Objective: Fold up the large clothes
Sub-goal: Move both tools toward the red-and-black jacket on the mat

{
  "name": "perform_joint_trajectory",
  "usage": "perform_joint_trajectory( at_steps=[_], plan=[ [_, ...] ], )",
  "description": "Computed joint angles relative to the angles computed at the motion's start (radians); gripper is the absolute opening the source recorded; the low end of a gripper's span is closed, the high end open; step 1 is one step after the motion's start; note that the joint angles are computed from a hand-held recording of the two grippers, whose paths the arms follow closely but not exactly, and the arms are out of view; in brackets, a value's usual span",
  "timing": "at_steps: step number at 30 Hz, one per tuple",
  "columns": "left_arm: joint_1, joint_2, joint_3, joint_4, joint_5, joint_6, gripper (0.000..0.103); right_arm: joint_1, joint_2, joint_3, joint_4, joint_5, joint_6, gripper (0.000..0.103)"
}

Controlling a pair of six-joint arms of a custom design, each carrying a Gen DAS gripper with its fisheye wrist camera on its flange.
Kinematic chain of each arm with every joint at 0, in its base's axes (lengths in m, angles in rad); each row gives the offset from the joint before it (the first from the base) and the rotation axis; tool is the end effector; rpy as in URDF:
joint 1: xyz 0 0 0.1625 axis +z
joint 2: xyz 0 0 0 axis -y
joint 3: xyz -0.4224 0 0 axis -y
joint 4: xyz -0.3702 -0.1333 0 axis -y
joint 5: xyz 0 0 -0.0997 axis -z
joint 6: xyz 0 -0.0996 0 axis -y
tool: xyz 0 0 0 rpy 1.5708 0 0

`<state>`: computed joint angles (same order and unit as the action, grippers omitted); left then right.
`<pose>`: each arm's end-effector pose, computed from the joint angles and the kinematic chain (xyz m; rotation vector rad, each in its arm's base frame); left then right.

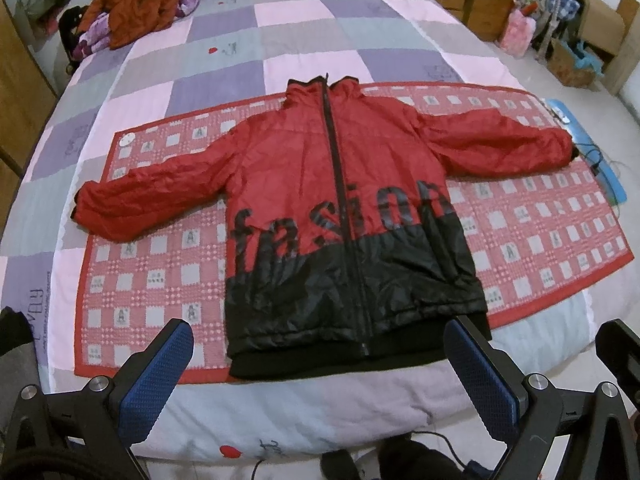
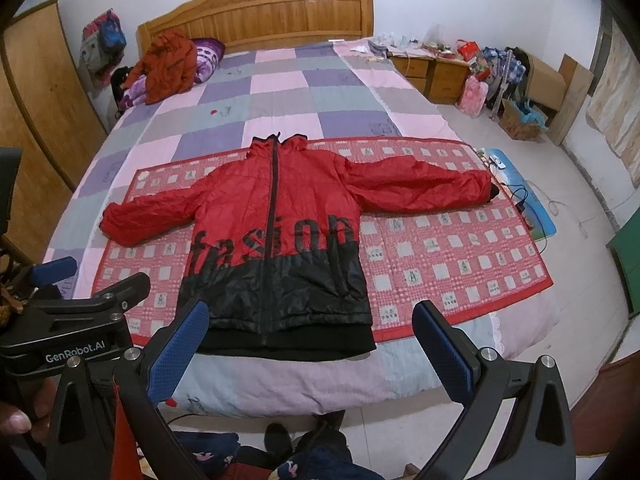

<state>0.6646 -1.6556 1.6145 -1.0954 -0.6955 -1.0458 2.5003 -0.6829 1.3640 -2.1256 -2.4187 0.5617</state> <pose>-0.1837 -0.4104 0.4987 0.0746 2.2550 -0.5923 0.6007 -0.3753 0.1180 0.4992 -2.3147 0.6148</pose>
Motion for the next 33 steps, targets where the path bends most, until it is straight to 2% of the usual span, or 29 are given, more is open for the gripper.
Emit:
perform_joint_trajectory(
  at_steps=[5, 13, 23, 33],
  plan=[
    [0.005, 0.030, -0.006, -0.006, -0.006, -0.020, 0.103, -0.018, -0.015, 0.028, -0.024, 0.020, -0.015, 0.103],
    [0.028, 0.100, -0.027, -0.037, -0.003, -0.042, 0.103, -0.081, -0.068, 0.053, -0.043, 0.066, -0.094, 0.103],
    [0.072, 0.190, -0.054, -0.064, 0.004, -0.092, 0.103, -0.167, -0.082, 0.042, -0.083, 0.114, -0.237, 0.103],
    [0.135, 0.232, -0.037, -0.110, 0.022, -0.118, 0.103, -0.253, -0.038, 0.009, -0.129, 0.156, -0.387, 0.103]
  ],
)
